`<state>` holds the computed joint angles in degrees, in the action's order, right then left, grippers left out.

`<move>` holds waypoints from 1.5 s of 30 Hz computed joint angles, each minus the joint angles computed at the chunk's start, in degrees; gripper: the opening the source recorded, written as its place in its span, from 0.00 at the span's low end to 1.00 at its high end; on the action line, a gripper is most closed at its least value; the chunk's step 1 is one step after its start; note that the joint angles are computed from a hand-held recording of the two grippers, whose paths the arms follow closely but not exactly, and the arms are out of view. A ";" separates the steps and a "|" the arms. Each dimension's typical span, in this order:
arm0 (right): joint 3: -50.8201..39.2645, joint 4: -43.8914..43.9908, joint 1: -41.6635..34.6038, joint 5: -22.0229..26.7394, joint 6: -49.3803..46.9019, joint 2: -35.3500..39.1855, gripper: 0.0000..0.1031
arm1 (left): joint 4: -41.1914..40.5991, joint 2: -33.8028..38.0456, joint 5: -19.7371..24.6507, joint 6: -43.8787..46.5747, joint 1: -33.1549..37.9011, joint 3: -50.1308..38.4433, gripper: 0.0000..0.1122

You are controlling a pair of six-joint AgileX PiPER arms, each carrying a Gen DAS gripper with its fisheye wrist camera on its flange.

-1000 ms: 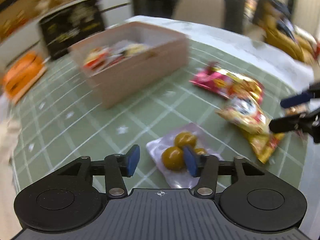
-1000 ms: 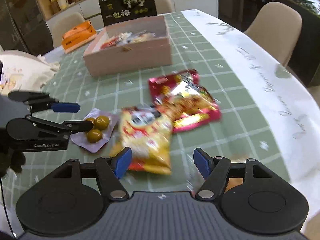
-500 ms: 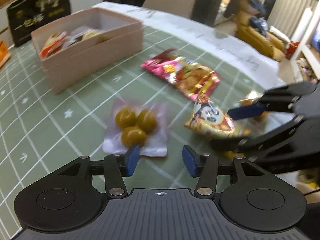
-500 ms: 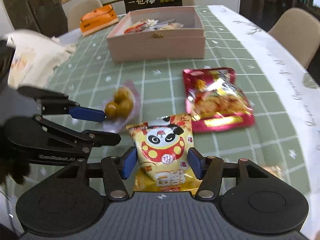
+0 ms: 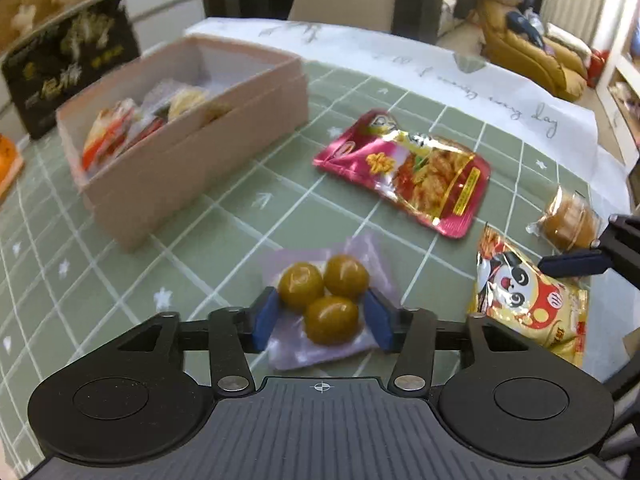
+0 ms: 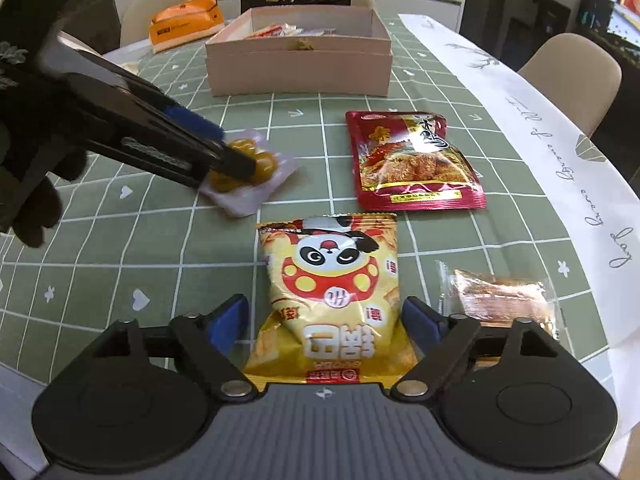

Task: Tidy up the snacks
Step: 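Grasp the yellow panda snack bag with the right tool while the left tool holds the plums, then carry the plums and panda bag into the pink box and open both tools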

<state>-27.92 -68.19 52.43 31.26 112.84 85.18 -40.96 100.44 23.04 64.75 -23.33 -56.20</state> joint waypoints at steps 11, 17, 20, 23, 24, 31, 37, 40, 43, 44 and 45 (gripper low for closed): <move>-0.80 4.41 -5.93 -5.83 -8.28 -1.09 0.83 | -10.57 2.33 0.97 2.73 0.47 -1.56 0.44; -1.46 18.26 -8.70 -1.80 -23.03 -9.66 0.48 | -0.50 0.82 -0.66 -8.46 -2.05 -1.23 0.41; -1.20 18.02 -7.46 1.88 -22.51 -13.98 0.48 | 3.13 1.00 -0.31 -12.78 -2.56 -2.01 0.41; -1.30 16.77 -5.54 6.09 -20.91 -16.87 0.48 | 3.97 1.05 0.70 -14.48 -2.20 -2.44 0.41; -1.38 16.58 -5.05 7.38 -20.74 -17.62 0.48 | 2.99 0.94 0.75 -13.65 -1.91 -2.17 0.41; -1.13 15.74 -2.32 14.54 -19.71 -21.62 0.48 | -23.56 -7.25 -4.57 15.24 -0.08 10.88 0.30; -0.69 15.70 -0.05 19.96 -19.36 -25.62 0.48 | -39.85 -19.72 -0.19 28.92 6.32 14.47 0.30; -1.63 15.79 -1.90 19.85 -22.32 -27.13 0.48 | -41.96 -19.51 -1.97 24.44 6.43 5.26 0.30; -4.31 16.20 -5.66 17.85 -27.45 -26.87 0.48 | -39.65 -9.84 -1.19 7.25 7.41 -8.81 0.31; -5.47 16.81 -7.52 16.57 -29.92 -26.43 0.48 | -36.60 -4.94 -0.51 1.52 8.05 -13.75 0.30; -6.88 17.71 -9.23 15.59 -32.50 -25.80 0.48 | -33.14 -1.92 0.07 -4.21 8.62 -16.82 0.29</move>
